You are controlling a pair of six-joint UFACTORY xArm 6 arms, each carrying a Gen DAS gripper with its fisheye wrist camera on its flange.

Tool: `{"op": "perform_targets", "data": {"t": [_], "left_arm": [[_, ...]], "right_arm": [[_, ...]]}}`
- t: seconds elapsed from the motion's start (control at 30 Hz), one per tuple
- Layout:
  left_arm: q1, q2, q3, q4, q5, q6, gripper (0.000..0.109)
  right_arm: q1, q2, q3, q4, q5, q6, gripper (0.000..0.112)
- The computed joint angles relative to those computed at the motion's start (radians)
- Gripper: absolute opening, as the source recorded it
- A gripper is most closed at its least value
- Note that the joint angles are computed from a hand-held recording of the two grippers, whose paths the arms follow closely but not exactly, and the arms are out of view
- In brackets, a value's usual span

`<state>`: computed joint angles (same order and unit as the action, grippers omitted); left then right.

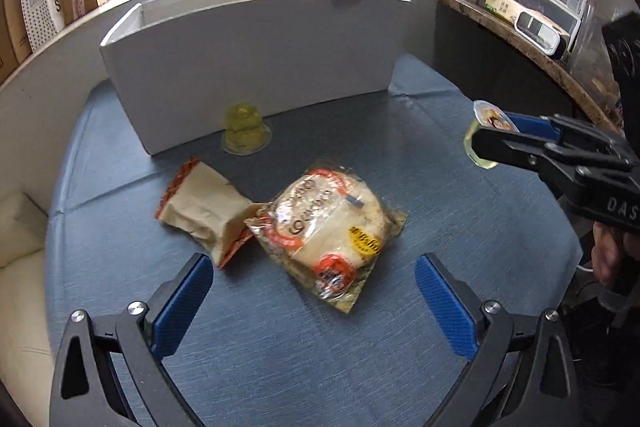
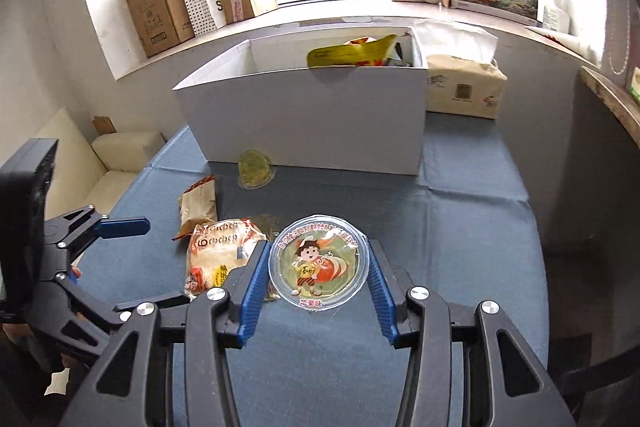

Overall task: Organize snacks
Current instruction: 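Grasp the clear bread bag with the left tool while the right tool holds the cup, then lower the cup and clear bread bag into the white box, open both tools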

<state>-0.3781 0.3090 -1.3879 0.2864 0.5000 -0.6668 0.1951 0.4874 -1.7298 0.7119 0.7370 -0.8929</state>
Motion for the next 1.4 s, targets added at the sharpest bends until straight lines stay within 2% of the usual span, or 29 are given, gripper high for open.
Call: {"op": "perform_targets", "data": {"t": [0.07,0.17,0.27,0.43,0.5,0.53,0.63,0.77,0.93,1.23,1.33,1.4], "left_arm": [[-0.007,0.037,-0.047,-0.033,0.024,0.000,0.103],[-0.019,0.108,-0.149,0.054,0.105,-0.079,0.103],[-0.017,0.169,-0.228,-0.017,0.135,-0.049,0.103],[-0.028,0.289,-0.386,0.063,0.252,-0.091,0.102],[-0.027,0.291,-0.380,0.087,0.223,-0.106,0.097],[-0.023,0.283,-0.366,0.099,0.209,-0.126,0.091],[-0.008,0.257,-0.329,0.081,0.178,-0.126,0.080],[0.010,0.178,-0.212,0.023,0.070,-0.108,0.079],[0.015,0.009,-0.034,0.105,-0.021,-0.193,0.079],[0.037,-0.187,0.060,0.294,-0.006,-0.341,0.079],[0.061,-0.177,0.001,0.314,0.013,-0.320,0.080],[0.081,-0.147,-0.066,0.299,0.026,-0.273,0.080]], "right_arm": [[-0.019,-0.042,0.052,0.014,-0.017,-0.008,0.051],[-0.041,-0.054,0.062,0.024,-0.011,-0.010,0.051],[-0.057,-0.065,0.079,0.041,-0.007,-0.012,0.051],[-0.066,-0.063,0.085,0.046,0.002,-0.006,0.051],[-0.062,-0.061,0.087,0.038,0.000,-0.003,0.051],[-0.062,-0.061,0.087,0.040,0.002,-0.007,0.051],[-0.062,-0.064,0.094,0.040,0.002,-0.005,0.051],[-0.063,-0.066,0.097,0.039,0.008,-0.001,0.051],[-0.057,-0.076,0.104,0.045,0.003,-0.017,0.051],[-0.030,-0.098,0.066,0.095,0.019,-0.079,0.051],[-0.016,-0.060,-0.030,0.100,0.032,-0.071,0.051],[-0.007,0.000,-0.151,0.091,0.064,-0.040,0.051]]}}
